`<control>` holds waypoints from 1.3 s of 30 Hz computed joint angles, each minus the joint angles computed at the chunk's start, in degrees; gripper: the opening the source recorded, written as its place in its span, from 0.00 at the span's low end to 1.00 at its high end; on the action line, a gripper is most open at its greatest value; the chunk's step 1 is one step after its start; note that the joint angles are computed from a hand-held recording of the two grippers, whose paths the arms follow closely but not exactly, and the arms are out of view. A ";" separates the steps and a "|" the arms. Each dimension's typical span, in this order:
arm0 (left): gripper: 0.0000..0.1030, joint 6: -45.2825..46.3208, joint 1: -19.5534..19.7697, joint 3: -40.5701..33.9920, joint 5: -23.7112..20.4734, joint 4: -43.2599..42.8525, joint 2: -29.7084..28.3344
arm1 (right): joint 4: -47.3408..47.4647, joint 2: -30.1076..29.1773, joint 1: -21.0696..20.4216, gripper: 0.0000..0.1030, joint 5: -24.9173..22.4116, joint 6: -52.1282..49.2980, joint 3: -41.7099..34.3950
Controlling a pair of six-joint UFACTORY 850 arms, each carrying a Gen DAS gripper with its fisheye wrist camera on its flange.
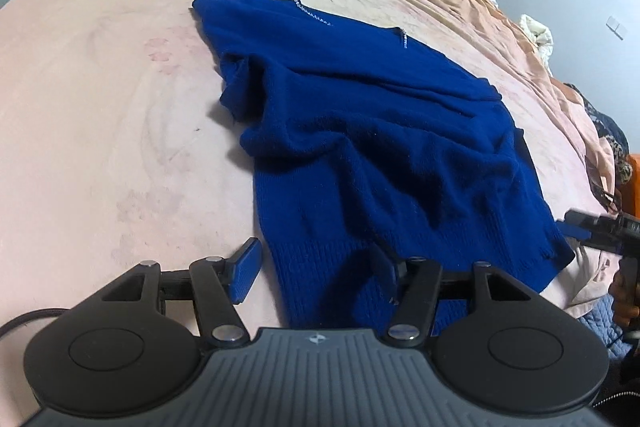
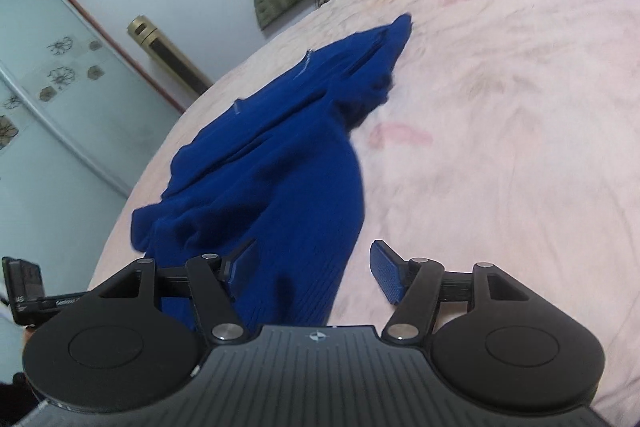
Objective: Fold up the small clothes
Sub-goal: 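Lift the held hem with both tools and fold it toward the collar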
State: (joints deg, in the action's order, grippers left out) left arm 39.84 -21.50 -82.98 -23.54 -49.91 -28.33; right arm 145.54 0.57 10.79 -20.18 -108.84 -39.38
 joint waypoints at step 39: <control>0.08 17.14 2.05 10.83 -3.13 -16.80 15.58 | -7.75 21.45 6.14 0.11 5.46 -2.45 7.12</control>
State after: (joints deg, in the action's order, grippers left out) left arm 56.98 -19.45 -72.16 -26.67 -66.72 -12.76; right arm 137.79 22.02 16.93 -14.73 -111.29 -32.26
